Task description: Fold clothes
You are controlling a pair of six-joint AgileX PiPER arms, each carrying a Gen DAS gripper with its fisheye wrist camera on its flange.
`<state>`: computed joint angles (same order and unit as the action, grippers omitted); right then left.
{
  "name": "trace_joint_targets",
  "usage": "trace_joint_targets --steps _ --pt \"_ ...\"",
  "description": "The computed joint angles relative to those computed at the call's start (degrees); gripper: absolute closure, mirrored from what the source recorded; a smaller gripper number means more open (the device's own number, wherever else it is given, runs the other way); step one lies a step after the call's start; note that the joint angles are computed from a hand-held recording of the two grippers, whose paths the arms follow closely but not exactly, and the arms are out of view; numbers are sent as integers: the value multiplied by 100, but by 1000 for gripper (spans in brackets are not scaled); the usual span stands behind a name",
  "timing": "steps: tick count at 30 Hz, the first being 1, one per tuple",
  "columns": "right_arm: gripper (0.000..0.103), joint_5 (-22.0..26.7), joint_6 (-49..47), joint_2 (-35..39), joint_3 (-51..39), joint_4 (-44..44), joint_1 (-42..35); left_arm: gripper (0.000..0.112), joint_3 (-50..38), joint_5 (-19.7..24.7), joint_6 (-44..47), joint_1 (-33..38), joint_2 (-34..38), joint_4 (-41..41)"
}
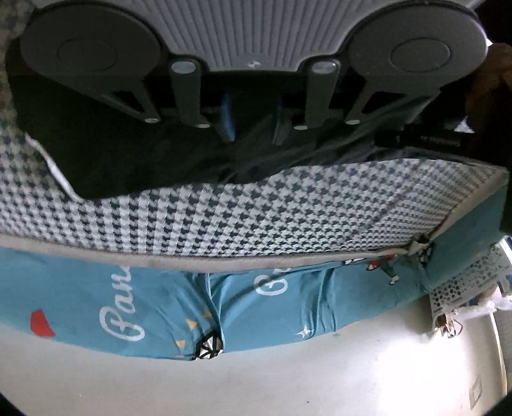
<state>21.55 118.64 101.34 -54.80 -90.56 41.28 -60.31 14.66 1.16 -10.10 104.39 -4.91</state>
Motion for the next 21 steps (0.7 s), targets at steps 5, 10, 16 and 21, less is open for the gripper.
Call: trace_joint_targets --steps 5,10,16,21 --pt "79 -85 -272 234 -241 153 -234 16 -189 193 -425 -172 168 389" --pt "79 -200 -540 500 -511 306 -486 14 -364 360 -739 -281 286 625" --pt "79 -161 -1339 963 -980 1032 -711 10 -684 616 -1244 -378 478 994" --pt "81 62 -1515 1250 -1276 1240 -781 9 -888 609 -2072 -525 689 1851"
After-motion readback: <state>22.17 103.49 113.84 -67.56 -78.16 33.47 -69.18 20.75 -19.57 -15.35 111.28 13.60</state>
